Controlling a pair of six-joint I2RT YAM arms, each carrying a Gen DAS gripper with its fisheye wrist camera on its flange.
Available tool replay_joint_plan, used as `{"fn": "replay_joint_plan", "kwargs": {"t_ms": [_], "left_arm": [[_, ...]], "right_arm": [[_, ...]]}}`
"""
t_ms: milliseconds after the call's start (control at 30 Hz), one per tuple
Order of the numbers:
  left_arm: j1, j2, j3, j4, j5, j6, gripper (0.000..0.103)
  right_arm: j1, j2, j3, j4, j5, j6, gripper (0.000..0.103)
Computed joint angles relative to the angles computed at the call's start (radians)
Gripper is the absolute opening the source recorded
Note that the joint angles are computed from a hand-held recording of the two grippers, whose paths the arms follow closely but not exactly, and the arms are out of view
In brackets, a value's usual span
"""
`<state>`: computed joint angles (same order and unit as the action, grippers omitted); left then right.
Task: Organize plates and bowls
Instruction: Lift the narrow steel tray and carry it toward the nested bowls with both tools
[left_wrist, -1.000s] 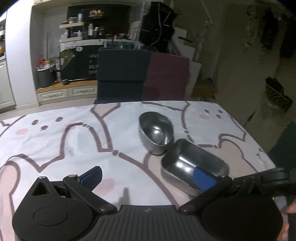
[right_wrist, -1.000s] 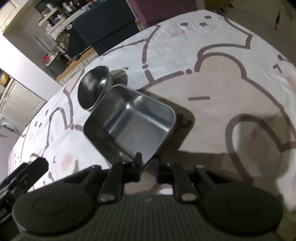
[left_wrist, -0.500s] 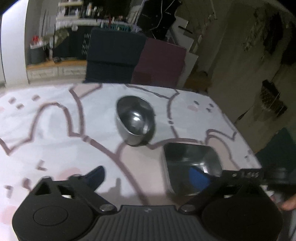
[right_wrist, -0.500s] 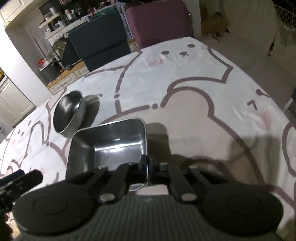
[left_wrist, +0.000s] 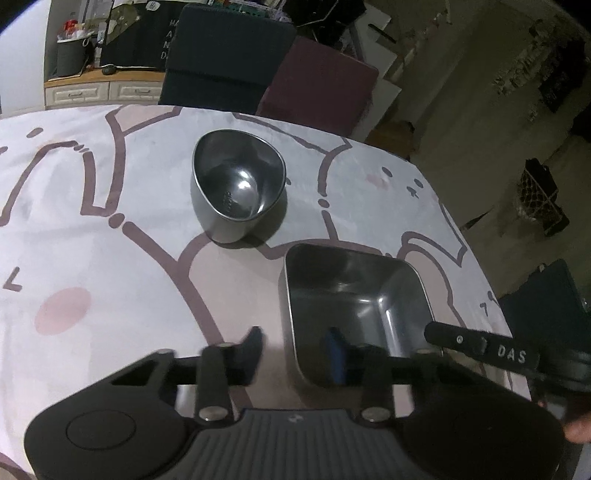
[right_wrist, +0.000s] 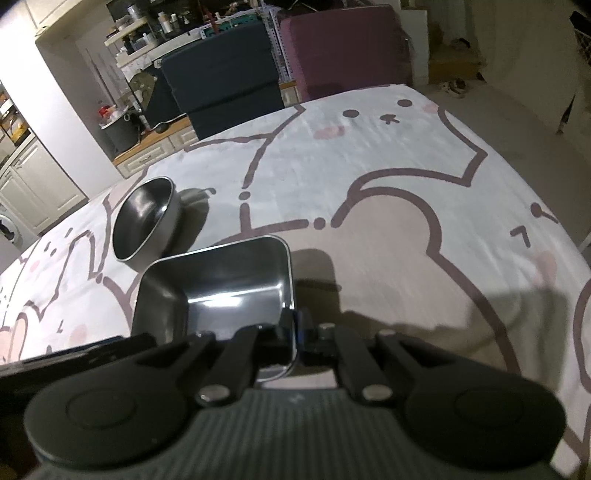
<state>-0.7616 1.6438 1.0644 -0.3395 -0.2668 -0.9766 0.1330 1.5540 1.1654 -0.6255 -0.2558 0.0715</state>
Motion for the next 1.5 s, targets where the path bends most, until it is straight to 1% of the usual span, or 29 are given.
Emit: {"fn": "replay_joint_plan", "kwargs": {"t_ms": [67,100,200,333,433,700,867,1067,1300,1400,1500], "left_arm": [[-0.002,0.012,0.007,0.001,-0.008,-0.007,0.012],[-0.003,0.014,0.009,0.000,-0.011,-0.008,0.008],[-0.011,0.019,0.025,-0.023,-0.028,-0.004,0.006],[-0.029,-0.002,0.046,-0.062,-0.059,0.005,0.006],[-0.055,-0.037,0.066,-0.103,-0.097,0.007,0.006],[-0.176,-0.143,0.125,-0.255,-0.235,-0.051,0.006],[-0.281,-0.190,0.168,-0.381,-0.326,-0.141,0.006],[-0.404,-0.200,0.232,-0.530,-0.419,-0.255,0.006],[-0.517,-0.200,0.260,-0.634,-0.487,-0.387,0.006],[-0.549,-0.193,0.269,-0.665,-0.498,-0.428,0.006],[-0.583,-0.182,0.281,-0.698,-0.507,-0.473,0.006]], "right_arm": [[-0.004,0.000,-0.002,0.000,-0.008,-0.018,0.003],[-0.007,-0.001,-0.002,-0.001,-0.014,-0.025,0.003],[-0.016,0.000,-0.002,-0.007,-0.030,-0.043,0.003],[-0.020,-0.010,0.003,-0.026,-0.039,-0.079,0.003],[-0.034,-0.039,-0.001,-0.036,-0.066,-0.088,0.003],[-0.077,-0.200,-0.005,-0.108,-0.136,-0.101,0.003],[-0.119,-0.322,0.001,-0.191,-0.206,-0.125,0.003],[-0.171,-0.443,-0.005,-0.295,-0.266,-0.176,0.003],[-0.250,-0.524,0.005,-0.412,-0.347,-0.258,0.004],[-0.294,-0.556,-0.002,-0.465,-0.378,-0.313,0.004],[-0.314,-0.571,-0.006,-0.503,-0.384,-0.356,0.004]]}}
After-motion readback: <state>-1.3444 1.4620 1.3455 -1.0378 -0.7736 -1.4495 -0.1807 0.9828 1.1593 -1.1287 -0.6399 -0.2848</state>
